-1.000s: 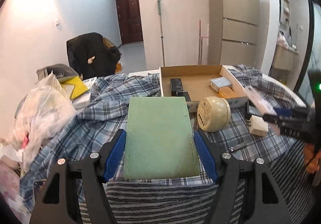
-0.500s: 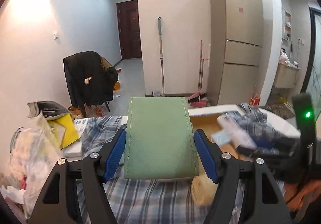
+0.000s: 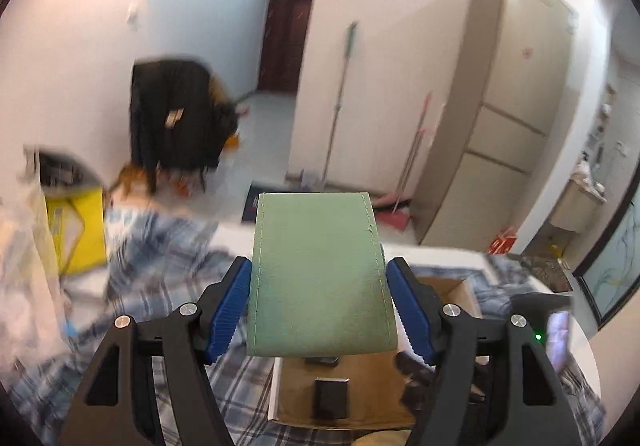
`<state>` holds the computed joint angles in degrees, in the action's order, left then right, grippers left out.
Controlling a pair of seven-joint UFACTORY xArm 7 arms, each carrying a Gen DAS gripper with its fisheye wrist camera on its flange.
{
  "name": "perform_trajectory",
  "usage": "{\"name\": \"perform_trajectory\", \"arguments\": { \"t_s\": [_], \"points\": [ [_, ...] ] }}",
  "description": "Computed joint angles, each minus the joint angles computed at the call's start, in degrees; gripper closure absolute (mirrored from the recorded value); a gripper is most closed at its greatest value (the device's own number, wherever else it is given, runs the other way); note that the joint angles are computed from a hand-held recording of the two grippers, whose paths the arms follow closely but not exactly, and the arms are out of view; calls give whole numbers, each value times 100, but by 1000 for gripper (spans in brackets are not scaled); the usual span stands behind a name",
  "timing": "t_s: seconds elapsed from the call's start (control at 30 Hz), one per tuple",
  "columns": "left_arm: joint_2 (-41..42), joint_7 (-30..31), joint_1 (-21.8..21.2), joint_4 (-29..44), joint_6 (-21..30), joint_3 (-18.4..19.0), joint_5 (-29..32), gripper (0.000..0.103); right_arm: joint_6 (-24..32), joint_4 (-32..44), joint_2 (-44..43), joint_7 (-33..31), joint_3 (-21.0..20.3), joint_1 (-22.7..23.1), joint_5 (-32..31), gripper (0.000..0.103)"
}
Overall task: Organize rigid objects
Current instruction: 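Carry the pad and remote into the cardboard box and open both grippers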
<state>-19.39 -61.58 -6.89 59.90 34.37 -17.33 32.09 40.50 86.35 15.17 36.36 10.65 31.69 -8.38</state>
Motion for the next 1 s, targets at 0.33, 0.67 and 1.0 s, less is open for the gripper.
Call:
{"name": "perform_trajectory", "arguments": {
  "t_s": [0.33, 0.67, 1.0],
  "points": [
    [455, 559, -330, -16, -198, 299, -585, 31, -170, -176, -19, -86, -17, -71, 9, 59],
    [748, 793, -642, 166, -229, 290, -474, 31, 268, -492, -962, 1300, -251, -242, -1795, 42],
    [1577, 1514, -1164, 591, 230, 441, -1099, 31, 466, -525, -990, 1290, -154, -759, -1427, 42]
  ]
}}
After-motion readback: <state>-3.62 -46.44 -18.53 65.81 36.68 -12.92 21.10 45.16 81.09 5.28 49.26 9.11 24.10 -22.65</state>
